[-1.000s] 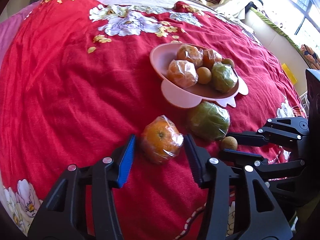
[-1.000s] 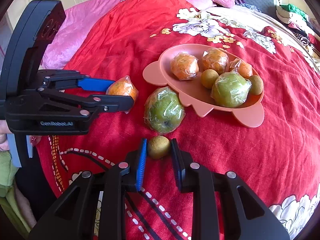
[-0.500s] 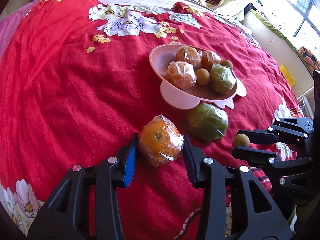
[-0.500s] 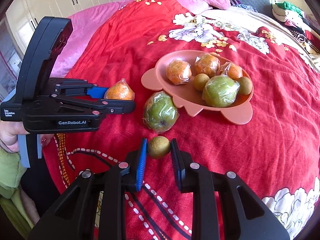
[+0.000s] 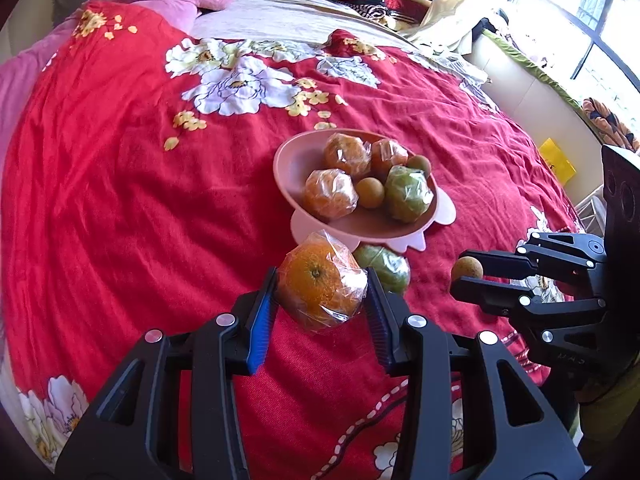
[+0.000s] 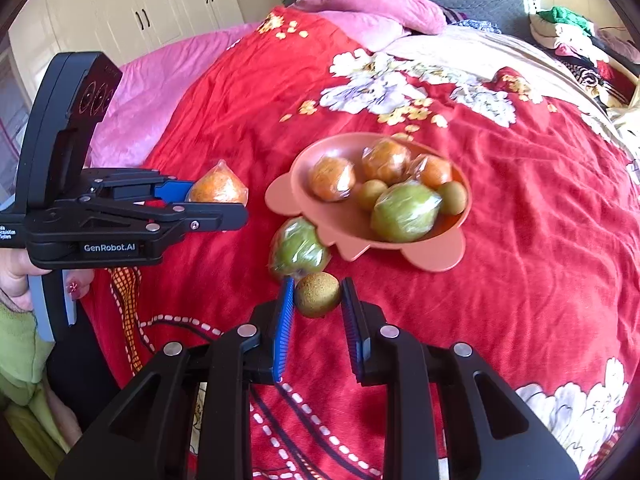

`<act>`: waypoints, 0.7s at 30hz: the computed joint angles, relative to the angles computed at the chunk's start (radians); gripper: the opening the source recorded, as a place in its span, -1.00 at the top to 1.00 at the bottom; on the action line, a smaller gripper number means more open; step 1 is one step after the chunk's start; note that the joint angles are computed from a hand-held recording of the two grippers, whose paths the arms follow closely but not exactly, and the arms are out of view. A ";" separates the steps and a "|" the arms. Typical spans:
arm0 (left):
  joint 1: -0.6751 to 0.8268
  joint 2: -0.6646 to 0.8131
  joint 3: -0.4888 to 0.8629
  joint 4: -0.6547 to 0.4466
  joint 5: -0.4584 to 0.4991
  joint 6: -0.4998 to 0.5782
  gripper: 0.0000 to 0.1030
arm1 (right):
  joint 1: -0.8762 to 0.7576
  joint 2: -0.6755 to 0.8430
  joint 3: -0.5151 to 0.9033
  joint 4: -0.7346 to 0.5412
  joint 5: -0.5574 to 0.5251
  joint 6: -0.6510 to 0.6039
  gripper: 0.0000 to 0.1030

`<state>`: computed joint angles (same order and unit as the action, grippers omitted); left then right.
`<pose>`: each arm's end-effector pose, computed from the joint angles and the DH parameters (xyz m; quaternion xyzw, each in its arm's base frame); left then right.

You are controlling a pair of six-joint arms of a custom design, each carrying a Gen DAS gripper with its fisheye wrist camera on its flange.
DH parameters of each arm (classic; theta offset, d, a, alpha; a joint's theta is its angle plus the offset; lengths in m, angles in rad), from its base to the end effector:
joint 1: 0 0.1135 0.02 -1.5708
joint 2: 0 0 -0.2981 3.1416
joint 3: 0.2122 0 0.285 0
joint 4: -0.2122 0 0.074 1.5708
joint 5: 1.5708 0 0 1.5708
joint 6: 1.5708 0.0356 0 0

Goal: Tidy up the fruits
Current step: 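Carry the bagged orange with the left tool while the right tool carries the longan to the plate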

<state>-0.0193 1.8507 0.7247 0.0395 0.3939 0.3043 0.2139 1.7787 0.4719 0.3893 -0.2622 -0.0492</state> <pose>0.3258 -0.0200 0.0797 0.1997 0.9321 -0.1547 0.2598 0.2698 0.0680 0.0658 -0.1647 0.9254 0.1496 0.3069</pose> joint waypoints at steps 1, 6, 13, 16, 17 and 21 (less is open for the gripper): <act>-0.006 0.001 0.005 -0.001 0.000 -0.004 0.36 | -0.007 -0.006 0.001 -0.003 -0.001 -0.002 0.56; -0.040 0.012 0.032 -0.007 -0.010 -0.019 0.36 | -0.039 -0.020 0.011 -0.014 -0.007 -0.013 0.56; -0.083 0.037 0.068 -0.012 -0.024 -0.033 0.36 | -0.086 -0.024 0.035 -0.033 -0.015 -0.033 0.56; -0.101 0.049 0.084 -0.017 -0.033 -0.038 0.36 | -0.107 -0.025 0.044 -0.036 -0.019 -0.040 0.56; -0.104 0.052 0.089 -0.019 -0.035 -0.038 0.36 | -0.112 -0.022 0.048 -0.036 -0.017 -0.039 0.56; -0.123 0.069 0.107 -0.021 -0.043 -0.044 0.36 | -0.144 -0.011 0.065 -0.035 -0.029 -0.043 0.56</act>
